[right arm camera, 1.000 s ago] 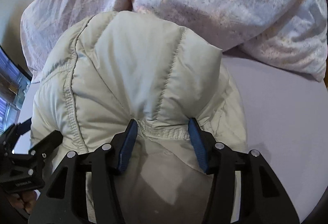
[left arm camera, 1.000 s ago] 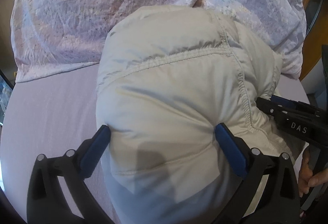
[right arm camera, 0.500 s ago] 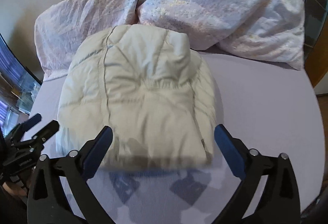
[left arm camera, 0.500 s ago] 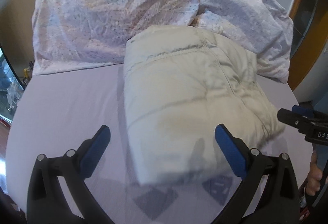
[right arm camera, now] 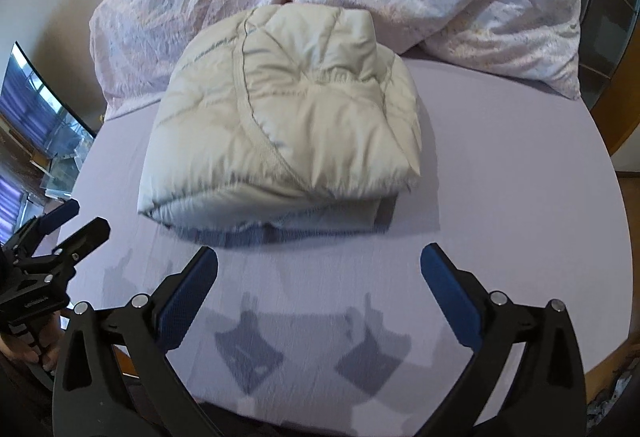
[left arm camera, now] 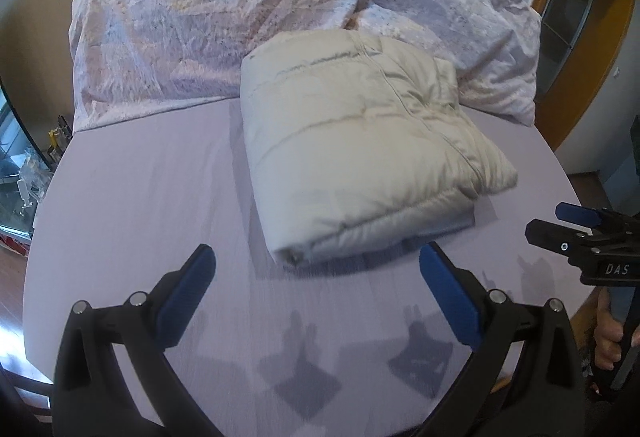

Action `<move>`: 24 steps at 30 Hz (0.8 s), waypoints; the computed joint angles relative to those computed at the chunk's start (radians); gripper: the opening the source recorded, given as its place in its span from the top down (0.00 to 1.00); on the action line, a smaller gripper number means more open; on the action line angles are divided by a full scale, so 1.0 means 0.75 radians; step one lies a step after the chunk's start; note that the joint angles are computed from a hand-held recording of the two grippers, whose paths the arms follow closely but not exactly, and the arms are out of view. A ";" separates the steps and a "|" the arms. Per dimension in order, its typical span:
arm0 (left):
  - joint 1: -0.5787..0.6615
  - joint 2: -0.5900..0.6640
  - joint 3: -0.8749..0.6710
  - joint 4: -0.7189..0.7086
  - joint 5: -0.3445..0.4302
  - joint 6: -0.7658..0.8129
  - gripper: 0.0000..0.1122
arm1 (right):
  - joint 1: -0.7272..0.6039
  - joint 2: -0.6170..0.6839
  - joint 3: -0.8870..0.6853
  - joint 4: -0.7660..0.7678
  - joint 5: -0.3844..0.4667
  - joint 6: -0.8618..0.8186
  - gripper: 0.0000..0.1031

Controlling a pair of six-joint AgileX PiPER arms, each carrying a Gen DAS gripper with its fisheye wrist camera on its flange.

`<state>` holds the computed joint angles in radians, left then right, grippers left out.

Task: Fold large clothes

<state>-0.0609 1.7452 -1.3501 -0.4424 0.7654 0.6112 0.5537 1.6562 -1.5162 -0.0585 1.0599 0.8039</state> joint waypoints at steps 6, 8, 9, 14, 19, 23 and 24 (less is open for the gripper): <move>0.014 -0.045 0.063 -0.021 0.060 0.028 0.10 | 0.038 -0.049 0.055 0.018 0.019 0.066 0.01; 0.017 -0.060 0.087 -0.034 0.075 0.031 0.10 | 0.063 -0.061 0.064 0.008 0.028 0.098 0.01; 0.018 -0.070 0.103 -0.045 0.076 0.039 0.10 | 0.079 -0.068 0.072 -0.001 0.027 0.121 0.01; 0.007 -0.098 0.154 -0.082 0.061 0.072 0.10 | 0.115 -0.078 0.092 -0.022 0.007 0.177 0.01; 0.016 -0.107 0.175 -0.113 0.059 0.083 0.10 | 0.130 -0.091 0.101 -0.042 0.000 0.196 0.01; 0.026 -0.115 0.185 -0.131 0.058 0.082 0.10 | 0.133 -0.114 0.125 -0.062 -0.014 0.231 0.01; 0.027 -0.114 0.186 -0.133 0.059 0.079 0.10 | 0.133 -0.119 0.131 -0.062 -0.016 0.237 0.01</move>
<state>-0.0406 1.6598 -1.2105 -0.5419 0.8098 0.6707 0.6538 1.5671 -1.4178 -0.1053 1.0476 0.9820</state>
